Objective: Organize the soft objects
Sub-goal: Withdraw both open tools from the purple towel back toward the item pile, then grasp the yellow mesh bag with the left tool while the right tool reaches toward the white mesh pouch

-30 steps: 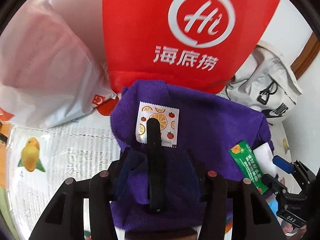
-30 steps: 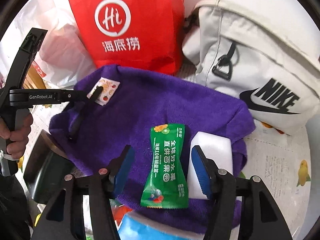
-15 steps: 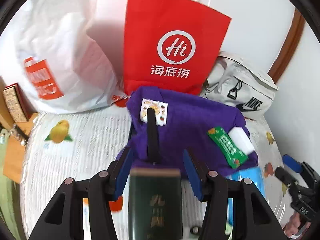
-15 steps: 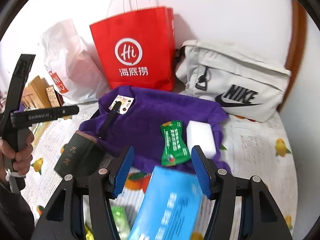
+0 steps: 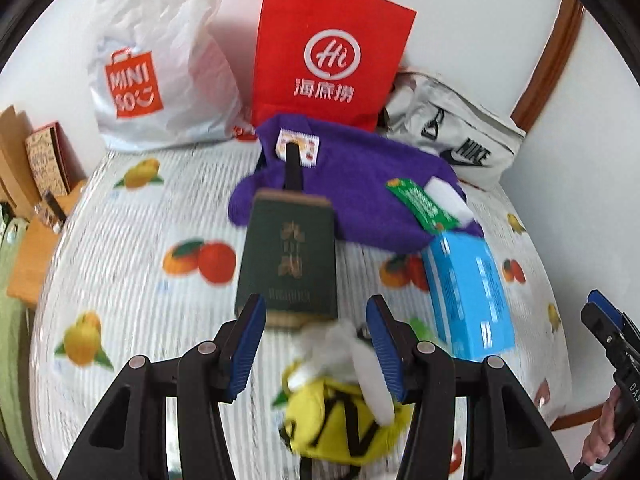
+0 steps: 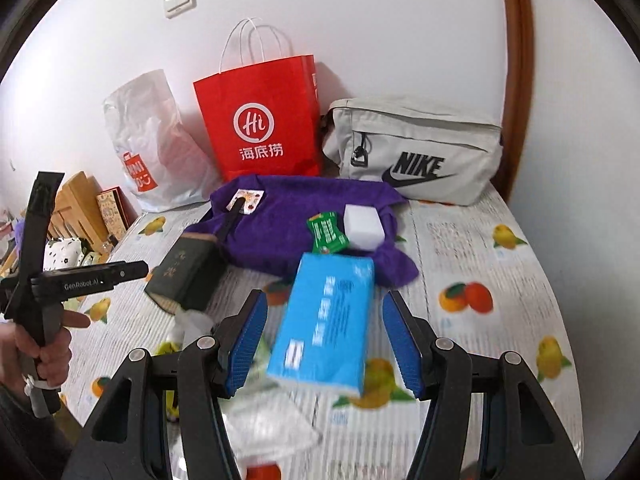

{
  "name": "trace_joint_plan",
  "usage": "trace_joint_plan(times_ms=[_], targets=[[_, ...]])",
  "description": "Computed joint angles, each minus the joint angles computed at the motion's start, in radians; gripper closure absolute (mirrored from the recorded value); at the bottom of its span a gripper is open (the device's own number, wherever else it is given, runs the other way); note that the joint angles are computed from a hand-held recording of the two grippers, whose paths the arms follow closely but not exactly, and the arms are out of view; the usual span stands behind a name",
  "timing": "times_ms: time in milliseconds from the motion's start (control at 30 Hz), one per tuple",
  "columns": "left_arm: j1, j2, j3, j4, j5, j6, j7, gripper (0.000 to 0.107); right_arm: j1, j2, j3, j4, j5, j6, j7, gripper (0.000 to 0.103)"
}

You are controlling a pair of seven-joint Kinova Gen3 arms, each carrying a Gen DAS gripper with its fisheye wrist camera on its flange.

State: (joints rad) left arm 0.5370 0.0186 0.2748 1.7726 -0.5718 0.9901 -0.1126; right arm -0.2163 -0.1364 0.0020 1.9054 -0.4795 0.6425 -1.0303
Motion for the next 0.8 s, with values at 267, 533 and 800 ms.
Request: trace_joint_plan(times_ms=[267, 533, 800], targets=[[0.068, -0.026, 0.069, 0.083, -0.051, 0.027, 0.179, 0.056, -0.019, -0.088, 0.071, 0.101, -0.086, 0.033, 0.095, 0.043], [0.116, 0.001, 0.088, 0.147, -0.076, -0.003, 0.273, 0.048, -0.038, -0.109, 0.096, 0.198, -0.136, 0.013, 0.181, 0.043], [0.14, 0.058, 0.032, 0.179, -0.076, -0.103, 0.244, 0.046, -0.039, -0.082, 0.067, 0.238, -0.134, -0.011, 0.213, 0.043]])
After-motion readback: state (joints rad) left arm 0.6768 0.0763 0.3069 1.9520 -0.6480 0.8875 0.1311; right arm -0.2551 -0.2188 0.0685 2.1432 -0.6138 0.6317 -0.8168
